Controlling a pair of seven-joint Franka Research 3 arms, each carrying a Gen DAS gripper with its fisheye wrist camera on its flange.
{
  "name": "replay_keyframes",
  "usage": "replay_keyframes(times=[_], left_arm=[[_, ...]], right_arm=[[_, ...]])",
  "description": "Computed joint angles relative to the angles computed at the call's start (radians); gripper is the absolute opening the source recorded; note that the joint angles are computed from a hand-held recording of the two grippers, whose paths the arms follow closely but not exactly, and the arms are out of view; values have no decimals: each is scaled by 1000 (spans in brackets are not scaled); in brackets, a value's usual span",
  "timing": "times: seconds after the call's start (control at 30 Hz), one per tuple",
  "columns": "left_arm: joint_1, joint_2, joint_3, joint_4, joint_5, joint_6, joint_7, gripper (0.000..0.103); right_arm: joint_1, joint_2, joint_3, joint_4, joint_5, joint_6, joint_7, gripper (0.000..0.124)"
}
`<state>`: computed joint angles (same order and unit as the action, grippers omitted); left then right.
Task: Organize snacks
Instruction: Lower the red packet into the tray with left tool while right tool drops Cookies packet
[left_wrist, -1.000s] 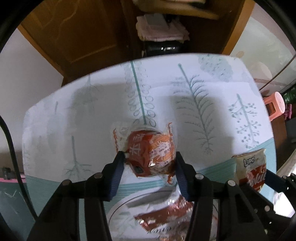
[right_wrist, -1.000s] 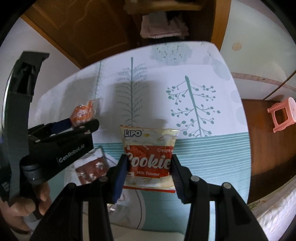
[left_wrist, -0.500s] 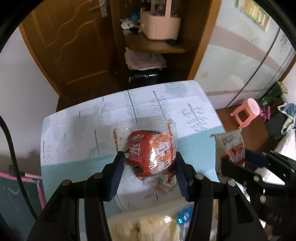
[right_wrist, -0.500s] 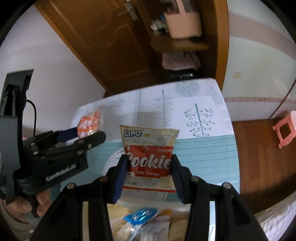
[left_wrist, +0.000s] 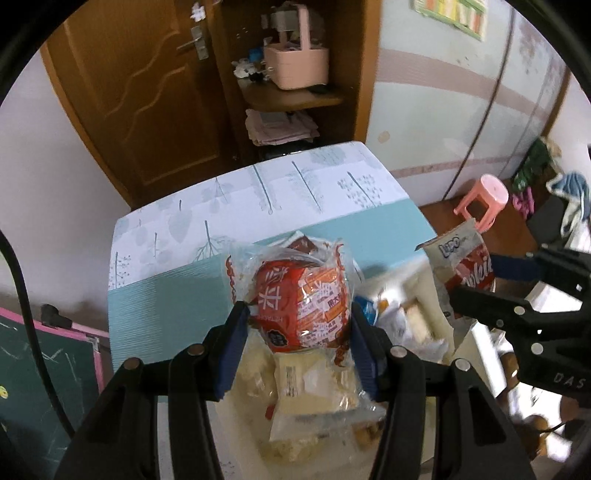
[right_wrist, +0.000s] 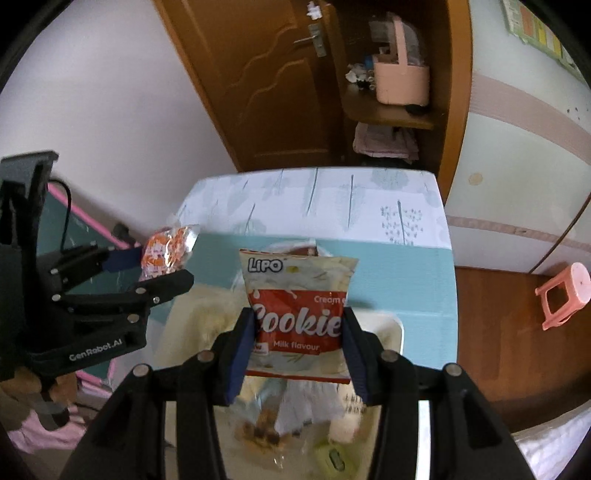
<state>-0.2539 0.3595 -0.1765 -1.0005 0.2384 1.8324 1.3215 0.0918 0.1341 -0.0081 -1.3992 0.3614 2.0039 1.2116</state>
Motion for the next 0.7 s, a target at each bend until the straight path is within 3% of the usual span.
replay_keyframes(times=[0.33, 0.7], left_arm=[[-5, -87, -18, -192, 10, 22, -10, 52], [-5, -113, -33, -263, -16, -11, 16, 57]], right_arm=[[17, -122, -1, -209, -60, 21, -42, 46], [29, -159, 2, -281, -141, 18, -26, 47]])
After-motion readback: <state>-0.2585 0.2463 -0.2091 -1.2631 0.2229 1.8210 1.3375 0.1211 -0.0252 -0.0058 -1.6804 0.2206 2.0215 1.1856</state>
